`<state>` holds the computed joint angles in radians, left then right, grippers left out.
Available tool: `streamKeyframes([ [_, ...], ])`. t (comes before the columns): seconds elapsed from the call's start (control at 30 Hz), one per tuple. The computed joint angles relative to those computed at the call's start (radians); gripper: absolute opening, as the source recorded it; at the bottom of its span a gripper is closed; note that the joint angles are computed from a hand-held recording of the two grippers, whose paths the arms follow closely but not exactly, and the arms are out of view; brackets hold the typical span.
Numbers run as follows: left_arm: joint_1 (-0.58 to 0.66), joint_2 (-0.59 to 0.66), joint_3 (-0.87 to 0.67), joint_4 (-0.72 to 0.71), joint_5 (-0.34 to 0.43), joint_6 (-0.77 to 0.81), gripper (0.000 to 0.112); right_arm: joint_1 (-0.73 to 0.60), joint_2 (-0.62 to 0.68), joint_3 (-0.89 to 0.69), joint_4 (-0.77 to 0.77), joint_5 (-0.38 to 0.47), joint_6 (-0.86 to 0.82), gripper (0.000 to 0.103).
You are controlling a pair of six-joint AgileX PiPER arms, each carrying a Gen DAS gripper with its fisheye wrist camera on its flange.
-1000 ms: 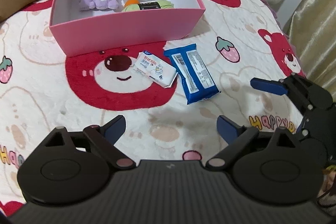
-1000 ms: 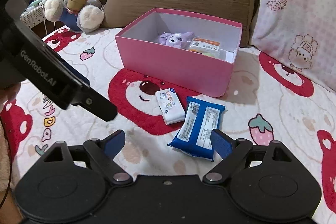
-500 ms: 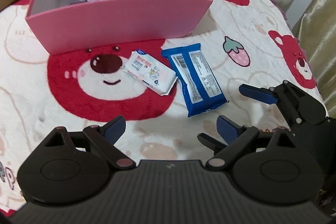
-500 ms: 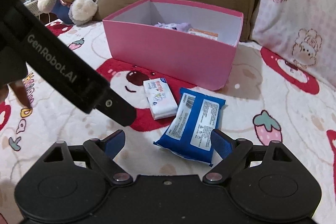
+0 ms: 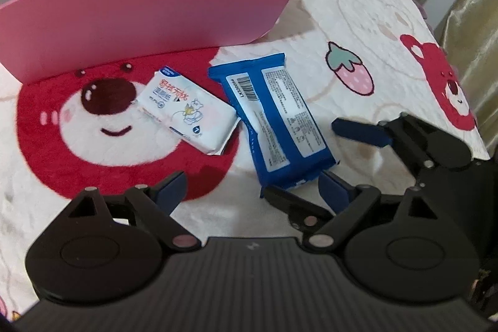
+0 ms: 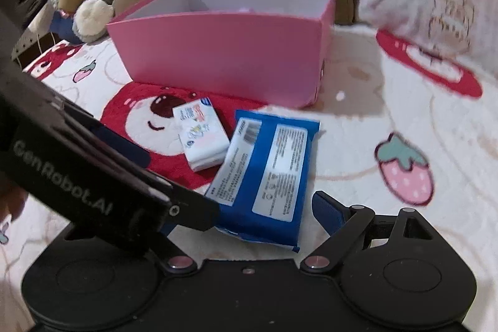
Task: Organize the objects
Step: 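Lower the left tool onto the blue wipes pack and close on it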
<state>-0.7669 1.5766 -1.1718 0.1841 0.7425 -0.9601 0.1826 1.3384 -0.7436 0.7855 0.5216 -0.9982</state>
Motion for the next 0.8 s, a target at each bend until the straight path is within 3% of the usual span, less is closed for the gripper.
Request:
streamKeyframes([
  [0.2,0.036,0.031,0.002,-0.074,-0.056,0.056,0.083,-0.071,0.074,-0.008,0.146,0.071,-0.094,0.091],
  [0.33,0.051,0.060,0.000,-0.090,-0.078,0.053,0.065,-0.073,0.093,-0.021,0.154,0.082,-0.104,0.091],
  [0.4,0.052,0.070,0.007,-0.079,-0.099,0.038,0.063,-0.072,0.103,-0.032,0.148,0.083,-0.101,0.091],
  [0.7,0.066,0.077,0.053,0.005,-0.227,-0.094,0.050,-0.016,0.122,-0.050,0.092,0.016,-0.055,0.090],
  [0.8,0.081,0.073,0.077,-0.010,-0.293,-0.093,0.031,-0.001,0.127,-0.052,0.093,-0.019,-0.032,0.082],
])
